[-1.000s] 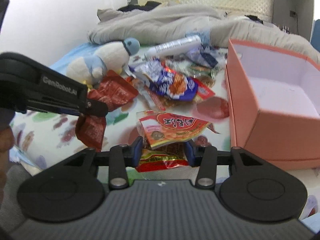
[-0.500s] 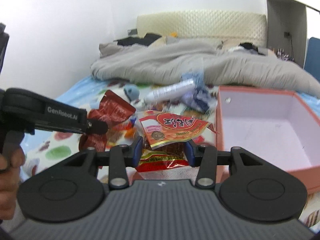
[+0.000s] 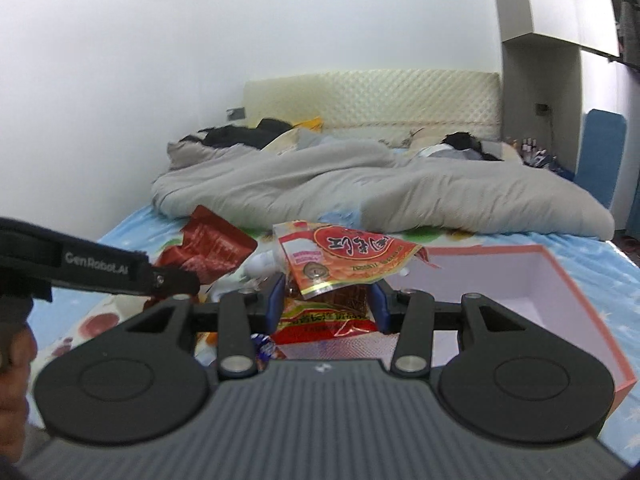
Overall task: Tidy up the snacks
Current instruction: 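Carry the red wrapper in the left gripper while the right gripper carries the packet over the pink box, then open the left gripper over the pink box while the right gripper releases its packet inside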
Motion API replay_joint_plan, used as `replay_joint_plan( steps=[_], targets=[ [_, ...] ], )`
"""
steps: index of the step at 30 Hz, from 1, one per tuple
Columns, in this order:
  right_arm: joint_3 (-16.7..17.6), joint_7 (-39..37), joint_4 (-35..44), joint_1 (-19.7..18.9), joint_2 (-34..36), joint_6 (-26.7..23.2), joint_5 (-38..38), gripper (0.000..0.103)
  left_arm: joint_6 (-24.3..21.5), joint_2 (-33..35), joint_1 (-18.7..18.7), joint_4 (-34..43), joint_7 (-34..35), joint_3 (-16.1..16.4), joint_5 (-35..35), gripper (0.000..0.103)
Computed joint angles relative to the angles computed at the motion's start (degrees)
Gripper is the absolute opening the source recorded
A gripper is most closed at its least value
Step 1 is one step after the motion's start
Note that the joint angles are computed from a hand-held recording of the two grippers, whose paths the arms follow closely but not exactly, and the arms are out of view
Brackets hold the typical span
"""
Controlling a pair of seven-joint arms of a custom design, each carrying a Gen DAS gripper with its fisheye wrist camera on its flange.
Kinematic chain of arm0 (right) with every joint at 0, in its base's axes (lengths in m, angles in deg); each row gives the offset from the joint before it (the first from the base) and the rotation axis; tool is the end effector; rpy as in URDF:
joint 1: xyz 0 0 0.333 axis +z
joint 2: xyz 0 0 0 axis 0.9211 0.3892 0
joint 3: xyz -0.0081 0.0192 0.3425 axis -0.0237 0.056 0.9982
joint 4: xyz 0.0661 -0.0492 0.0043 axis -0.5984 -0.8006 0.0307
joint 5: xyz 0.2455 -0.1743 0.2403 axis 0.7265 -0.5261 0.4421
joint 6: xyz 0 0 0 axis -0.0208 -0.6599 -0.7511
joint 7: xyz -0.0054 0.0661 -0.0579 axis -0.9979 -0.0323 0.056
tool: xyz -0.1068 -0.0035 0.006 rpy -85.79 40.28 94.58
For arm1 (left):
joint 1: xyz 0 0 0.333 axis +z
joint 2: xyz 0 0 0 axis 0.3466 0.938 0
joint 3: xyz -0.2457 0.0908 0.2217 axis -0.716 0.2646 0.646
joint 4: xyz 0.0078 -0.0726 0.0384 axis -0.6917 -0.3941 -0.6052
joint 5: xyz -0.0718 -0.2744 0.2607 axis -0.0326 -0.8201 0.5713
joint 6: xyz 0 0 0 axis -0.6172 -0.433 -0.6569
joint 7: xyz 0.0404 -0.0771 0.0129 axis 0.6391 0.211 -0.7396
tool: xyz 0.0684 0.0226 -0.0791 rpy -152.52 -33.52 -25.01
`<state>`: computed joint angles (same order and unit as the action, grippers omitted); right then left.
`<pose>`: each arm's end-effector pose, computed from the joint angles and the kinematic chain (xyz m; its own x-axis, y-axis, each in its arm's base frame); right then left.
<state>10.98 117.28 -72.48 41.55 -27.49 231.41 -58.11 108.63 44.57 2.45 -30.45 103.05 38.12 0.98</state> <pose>0.4118 0.1893 0.6227 0.0385 -0.9943 -0.0990 -0.3336 0.0806 -0.9393 0.4800 -0.3166 0.6731 -0.2768 -0.9179 0.2843 -0.6322 -0.0488 -0.7733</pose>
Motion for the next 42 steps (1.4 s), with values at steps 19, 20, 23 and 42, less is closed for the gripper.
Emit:
replay_joint_plan(
  steps=[19,20,23,42],
  targets=[
    [-6.0,-0.5,-2.6,-1.9,-2.2,-1.6,-0.7,0.046,-3.0,11.7,-3.9,14.2,0.2,-2.9,2.1,0.028],
    [-6.2,-0.5,-2.8,-2.0,-1.9,-1.5,-0.7,0.046,-3.5,12.5,-4.2,15.2,0.1,-3.0,2.4,0.028],
    [-6.8,-0.5,-3.1,-2.2,-0.7,-1.3,-0.6,0.046,-5.1,15.4,-4.9,18.1,0.2,-3.1,3.2,0.028],
    [-6.1,1.0,-3.0,-7.0,10.1,-2.0,-4.1,0.048,-16.8,33.8,-11.0,37.4,2.6,-1.9,6.0,0.028]
  ],
)
